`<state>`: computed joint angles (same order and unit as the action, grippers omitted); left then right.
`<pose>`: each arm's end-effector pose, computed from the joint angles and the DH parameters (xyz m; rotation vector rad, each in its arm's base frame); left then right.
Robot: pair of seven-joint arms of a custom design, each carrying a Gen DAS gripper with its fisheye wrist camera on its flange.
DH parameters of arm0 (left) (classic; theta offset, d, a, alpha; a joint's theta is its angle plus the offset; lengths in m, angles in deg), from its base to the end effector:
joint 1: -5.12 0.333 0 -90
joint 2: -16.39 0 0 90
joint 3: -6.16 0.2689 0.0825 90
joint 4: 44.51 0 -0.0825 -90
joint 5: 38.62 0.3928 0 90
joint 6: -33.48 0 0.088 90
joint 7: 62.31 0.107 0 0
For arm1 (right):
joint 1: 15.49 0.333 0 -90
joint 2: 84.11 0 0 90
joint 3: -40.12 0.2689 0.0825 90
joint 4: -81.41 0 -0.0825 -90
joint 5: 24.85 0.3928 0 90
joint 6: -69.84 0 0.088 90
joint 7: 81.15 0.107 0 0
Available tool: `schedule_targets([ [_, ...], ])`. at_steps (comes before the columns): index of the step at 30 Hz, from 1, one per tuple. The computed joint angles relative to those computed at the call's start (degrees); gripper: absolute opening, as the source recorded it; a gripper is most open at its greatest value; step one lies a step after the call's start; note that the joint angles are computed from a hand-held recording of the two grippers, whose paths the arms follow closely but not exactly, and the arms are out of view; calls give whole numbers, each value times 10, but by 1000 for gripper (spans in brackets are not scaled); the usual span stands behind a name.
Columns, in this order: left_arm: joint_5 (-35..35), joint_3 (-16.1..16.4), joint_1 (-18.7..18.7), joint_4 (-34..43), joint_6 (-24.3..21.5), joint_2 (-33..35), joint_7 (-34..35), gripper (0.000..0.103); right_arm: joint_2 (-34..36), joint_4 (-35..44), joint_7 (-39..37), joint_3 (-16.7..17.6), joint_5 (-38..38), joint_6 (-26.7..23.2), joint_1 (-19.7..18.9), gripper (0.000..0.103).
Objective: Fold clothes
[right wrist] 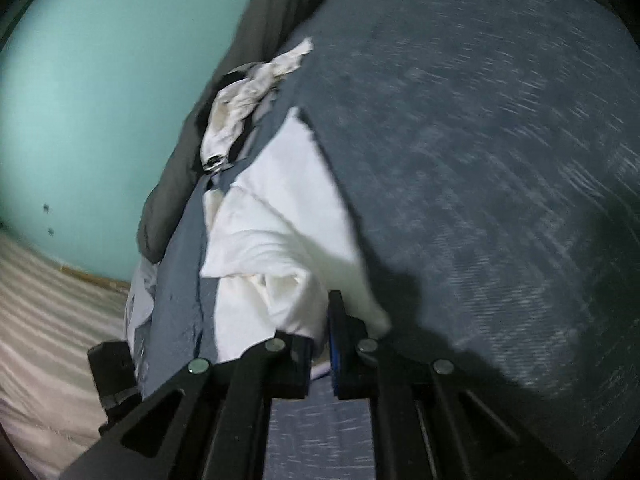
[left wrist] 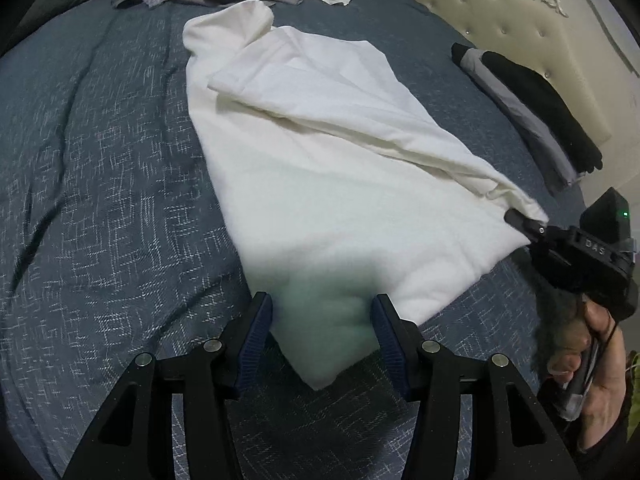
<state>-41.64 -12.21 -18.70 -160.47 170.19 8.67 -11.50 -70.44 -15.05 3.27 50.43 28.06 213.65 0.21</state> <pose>0.4211 -0.3903 0.5098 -2.0988 2.1648 -0.7528 0.6106 0.2805 0.4760 -1.5166 1.6357 0.4025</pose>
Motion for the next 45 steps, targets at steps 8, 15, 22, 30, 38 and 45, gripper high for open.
schedule_targets([
  [8, 6, -1, -1, -13, 13, -11, -3, 57, -16, -18, 28, -7, -37, 23, 6, 8],
  [15, -22, 5, -4, -54, 61, -34, 10, 58, -37, -29, 29, -11, -77, 80, 19, 16],
  [22, -74, 20, -7, -85, 103, -48, 56, 59, -49, -40, 86, -19, -149, 118, 24, 16],
  [30, -129, 25, -17, -120, 150, -60, 88, 62, -9, 10, 81, -12, -163, 49, 23, 38],
  [38, -179, 36, -32, -158, 188, -82, 120, 64, 3, 27, 200, -37, -332, 24, 44, 31],
  [45, -192, 37, -35, -169, 196, -88, 121, 65, 54, 146, 179, -22, -398, -26, 47, 32],
])
